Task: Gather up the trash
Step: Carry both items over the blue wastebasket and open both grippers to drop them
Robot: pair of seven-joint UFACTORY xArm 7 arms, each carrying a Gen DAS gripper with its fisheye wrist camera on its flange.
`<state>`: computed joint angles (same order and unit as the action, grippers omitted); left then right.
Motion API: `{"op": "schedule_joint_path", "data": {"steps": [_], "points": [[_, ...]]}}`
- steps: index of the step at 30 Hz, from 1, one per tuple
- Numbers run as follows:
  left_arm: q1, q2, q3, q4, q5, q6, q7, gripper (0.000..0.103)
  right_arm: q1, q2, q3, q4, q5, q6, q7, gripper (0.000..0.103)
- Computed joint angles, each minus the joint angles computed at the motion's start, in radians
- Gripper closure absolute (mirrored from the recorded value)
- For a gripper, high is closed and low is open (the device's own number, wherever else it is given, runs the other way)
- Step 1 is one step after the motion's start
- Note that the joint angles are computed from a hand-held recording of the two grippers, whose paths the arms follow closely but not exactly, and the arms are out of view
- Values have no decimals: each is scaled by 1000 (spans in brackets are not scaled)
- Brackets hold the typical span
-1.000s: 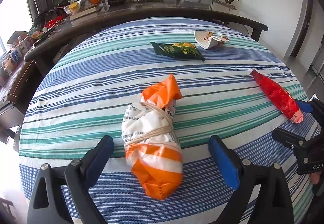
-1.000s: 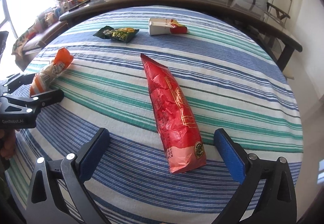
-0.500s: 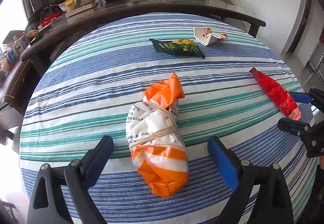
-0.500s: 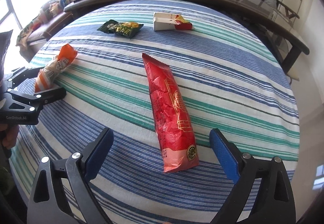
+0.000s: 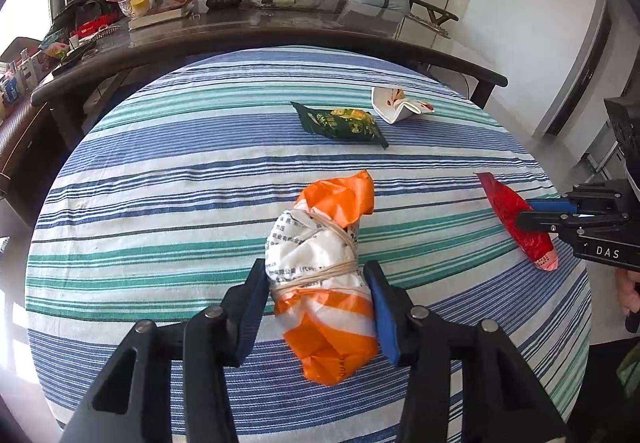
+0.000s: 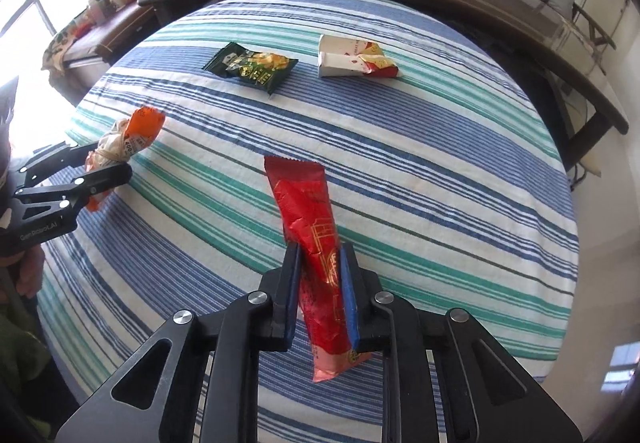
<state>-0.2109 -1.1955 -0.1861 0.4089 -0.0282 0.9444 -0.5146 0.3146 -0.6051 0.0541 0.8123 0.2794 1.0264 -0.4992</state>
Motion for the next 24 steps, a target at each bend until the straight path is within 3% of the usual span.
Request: {"op": "schedule_joint_path", "data": {"steps": [8, 19, 24], "points": [[-62, 8, -7, 10, -57, -74, -5, 55, -24, -88, -97, -16, 104, 49, 1, 91], [-128, 110, -95, 47, -68, -180, -83, 55, -89, -158, -194, -33, 218, 114, -21, 93], [-160, 240, -155, 138, -55, -241, -134, 55, -122, -183, -237, -23, 237, 140, -39, 93]]}}
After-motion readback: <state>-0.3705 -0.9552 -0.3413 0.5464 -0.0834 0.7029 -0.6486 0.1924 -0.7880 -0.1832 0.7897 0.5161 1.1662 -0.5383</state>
